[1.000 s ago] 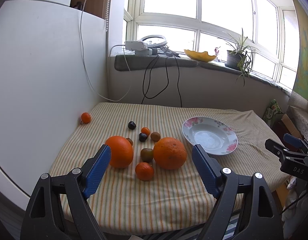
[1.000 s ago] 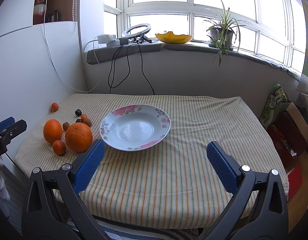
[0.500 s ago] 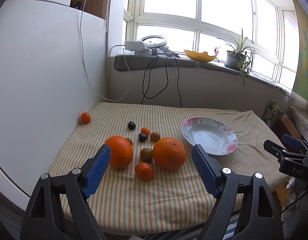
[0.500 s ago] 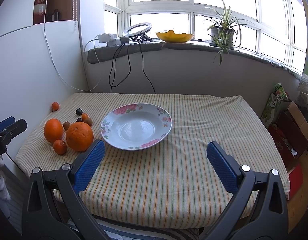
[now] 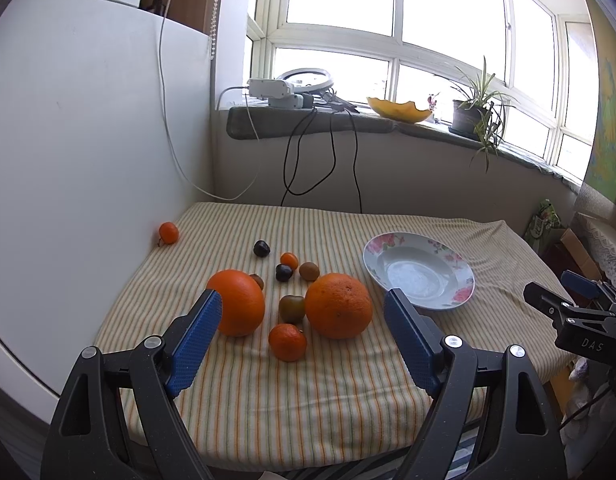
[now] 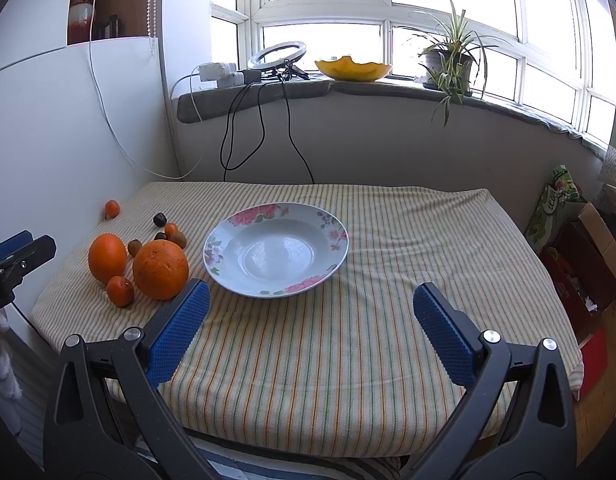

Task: Organize fruits
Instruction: 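Move the right gripper to the large orange and close around it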

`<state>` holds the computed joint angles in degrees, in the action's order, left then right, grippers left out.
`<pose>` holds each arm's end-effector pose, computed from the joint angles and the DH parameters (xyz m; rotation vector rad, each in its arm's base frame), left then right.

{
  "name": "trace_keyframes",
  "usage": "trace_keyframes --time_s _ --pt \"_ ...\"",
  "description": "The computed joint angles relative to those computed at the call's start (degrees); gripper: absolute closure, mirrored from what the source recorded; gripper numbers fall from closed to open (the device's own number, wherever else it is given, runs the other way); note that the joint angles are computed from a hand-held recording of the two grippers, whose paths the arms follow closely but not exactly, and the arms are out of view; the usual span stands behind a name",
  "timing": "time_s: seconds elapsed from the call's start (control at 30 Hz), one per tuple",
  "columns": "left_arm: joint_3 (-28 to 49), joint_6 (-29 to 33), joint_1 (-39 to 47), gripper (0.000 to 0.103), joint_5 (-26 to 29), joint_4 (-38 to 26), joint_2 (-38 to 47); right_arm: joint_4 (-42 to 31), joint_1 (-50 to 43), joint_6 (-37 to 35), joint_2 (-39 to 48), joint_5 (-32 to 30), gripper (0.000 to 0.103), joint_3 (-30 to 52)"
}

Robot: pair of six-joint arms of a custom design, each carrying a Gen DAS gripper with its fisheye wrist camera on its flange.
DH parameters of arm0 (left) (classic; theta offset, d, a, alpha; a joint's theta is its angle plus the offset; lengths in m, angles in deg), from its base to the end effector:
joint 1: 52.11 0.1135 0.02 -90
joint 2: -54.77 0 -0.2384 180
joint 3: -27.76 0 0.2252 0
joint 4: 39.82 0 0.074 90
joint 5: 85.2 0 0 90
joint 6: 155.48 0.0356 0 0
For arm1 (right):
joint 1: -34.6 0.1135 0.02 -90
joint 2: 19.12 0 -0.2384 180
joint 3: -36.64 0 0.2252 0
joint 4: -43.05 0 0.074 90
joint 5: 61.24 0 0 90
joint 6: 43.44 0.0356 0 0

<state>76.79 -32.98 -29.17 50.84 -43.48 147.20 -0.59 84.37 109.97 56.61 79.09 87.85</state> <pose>0.2503 0.0781 0.1247 0.5250 2.0647 -0.4059 0.1515 0.1366 0.1613 0.4602 2.1650 -0.2152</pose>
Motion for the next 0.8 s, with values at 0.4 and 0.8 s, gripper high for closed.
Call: trace_keyframes --time_s 0.4,0.8 --pt "7.9 2.9 0.5 0.02 3.2 -5.5 9.4 17.7 -6.3 -12.1 -0.1 -11.3 0.0 -5.1" --pt "19.1 10.6 -3.4 0.026 3.1 -16.4 20.3 42.3 -18.7 -16.9 11.5 -39.7 0.0 -6.9"
